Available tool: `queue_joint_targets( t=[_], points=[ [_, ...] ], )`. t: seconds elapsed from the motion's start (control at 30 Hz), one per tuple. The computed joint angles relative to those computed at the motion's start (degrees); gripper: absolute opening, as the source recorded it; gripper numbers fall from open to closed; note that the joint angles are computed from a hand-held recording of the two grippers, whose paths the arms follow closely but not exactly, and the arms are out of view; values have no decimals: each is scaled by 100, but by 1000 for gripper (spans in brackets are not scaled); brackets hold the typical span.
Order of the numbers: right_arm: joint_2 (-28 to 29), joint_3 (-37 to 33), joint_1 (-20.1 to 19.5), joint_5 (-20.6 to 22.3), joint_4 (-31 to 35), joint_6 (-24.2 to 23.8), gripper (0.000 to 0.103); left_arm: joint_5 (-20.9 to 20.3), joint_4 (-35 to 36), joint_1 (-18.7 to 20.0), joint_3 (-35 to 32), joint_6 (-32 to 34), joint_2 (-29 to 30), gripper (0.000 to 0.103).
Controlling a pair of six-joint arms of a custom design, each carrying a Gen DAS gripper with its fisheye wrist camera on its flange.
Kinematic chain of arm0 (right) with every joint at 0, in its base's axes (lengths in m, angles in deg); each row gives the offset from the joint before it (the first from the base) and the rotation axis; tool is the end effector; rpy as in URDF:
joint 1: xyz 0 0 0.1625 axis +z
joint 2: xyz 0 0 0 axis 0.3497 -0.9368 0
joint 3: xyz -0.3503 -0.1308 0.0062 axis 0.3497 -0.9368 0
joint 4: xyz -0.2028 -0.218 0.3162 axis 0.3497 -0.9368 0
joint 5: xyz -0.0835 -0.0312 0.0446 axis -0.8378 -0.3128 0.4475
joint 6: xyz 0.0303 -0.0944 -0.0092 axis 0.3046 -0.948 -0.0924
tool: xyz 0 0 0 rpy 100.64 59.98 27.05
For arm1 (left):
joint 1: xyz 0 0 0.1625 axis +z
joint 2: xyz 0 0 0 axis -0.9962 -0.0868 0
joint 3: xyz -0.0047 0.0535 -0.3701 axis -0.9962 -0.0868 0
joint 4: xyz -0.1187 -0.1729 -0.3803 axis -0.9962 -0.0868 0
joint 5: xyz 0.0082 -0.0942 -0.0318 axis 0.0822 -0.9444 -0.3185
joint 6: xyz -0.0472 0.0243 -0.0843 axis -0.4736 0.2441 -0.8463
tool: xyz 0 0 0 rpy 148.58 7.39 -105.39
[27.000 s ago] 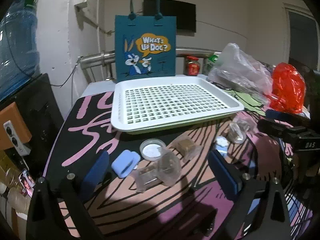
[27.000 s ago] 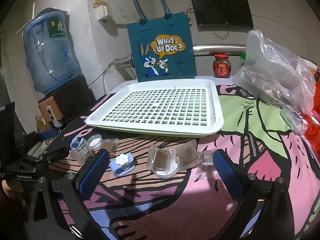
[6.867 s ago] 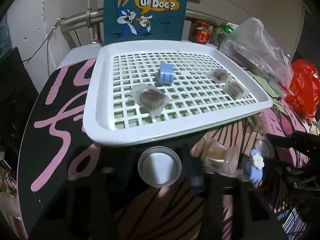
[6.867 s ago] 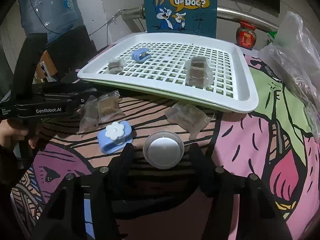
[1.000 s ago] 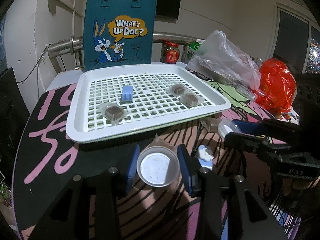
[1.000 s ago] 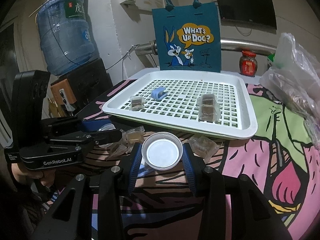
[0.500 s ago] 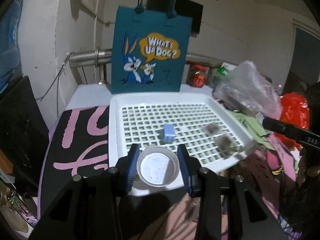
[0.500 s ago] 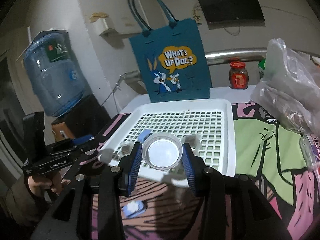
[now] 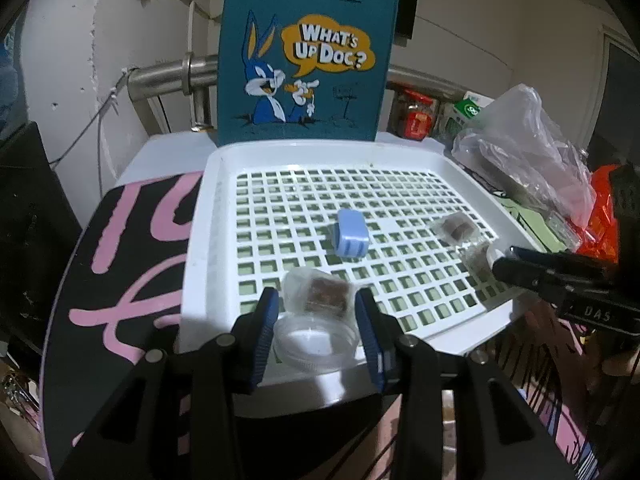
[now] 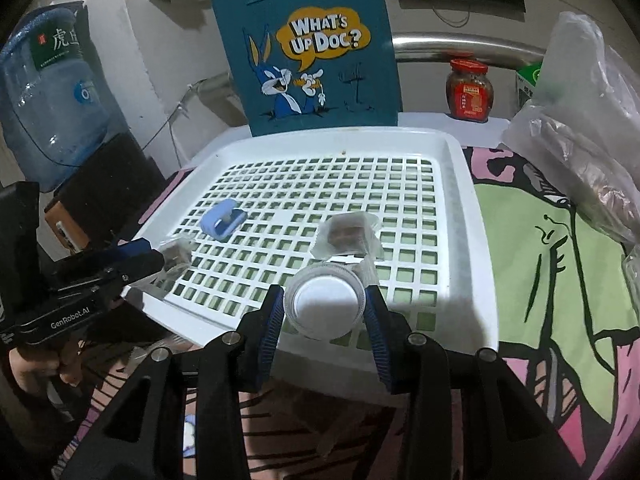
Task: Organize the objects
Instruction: 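Carry both cups over the grid tray and open both tools to release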
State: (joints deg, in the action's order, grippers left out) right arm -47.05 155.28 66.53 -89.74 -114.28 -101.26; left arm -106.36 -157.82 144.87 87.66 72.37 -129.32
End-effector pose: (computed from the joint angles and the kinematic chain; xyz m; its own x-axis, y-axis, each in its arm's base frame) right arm 0.0917 -0.6103 0.0589 -0.7323 -0.5198 0.4399 -0.6691 0.6694 -0.3228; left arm -0.0754 -0.5398 0.0547 -0.7787 0.0153 -0.6272 0.4667 0.6822 -0.5628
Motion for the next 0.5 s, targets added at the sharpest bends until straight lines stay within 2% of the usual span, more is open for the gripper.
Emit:
queue_joint_targets(
  t=[0.03, 0.07, 0.1, 0.13, 0.2, 0.23, 0.37, 0.5],
  points=[
    [16, 2, 4, 1, -53, -16, 42, 6, 148, 16, -17, -92, -24, 39],
    [17, -12, 14, -33, 1, 8, 52, 9, 181, 23, -15, -134, -44, 39],
    [19, -13, 28, -59, 0, 39, 59, 3, 169, 13, 12, -155, -74, 46],
    [-3, 37, 37, -72, -105, 59, 68, -48, 105, -15, 88, -165, -155, 56],
    [-148, 193, 18, 104, -216, 40, 69, -138, -172, -90, 227, -107, -270, 68],
    [-287, 316, -7, 277, -247, 46, 69, -171, -316, -148, 319, -69, -358, 70],
    [-825, 824, -57, 880, -574, 51, 76, -193, -740, -494, 770, -39, -816, 76],
    [-1393, 1365, -154, 1406, -642, -228, 80, 111, -962, -878, 1219, 140, -1059, 77]
  ],
)
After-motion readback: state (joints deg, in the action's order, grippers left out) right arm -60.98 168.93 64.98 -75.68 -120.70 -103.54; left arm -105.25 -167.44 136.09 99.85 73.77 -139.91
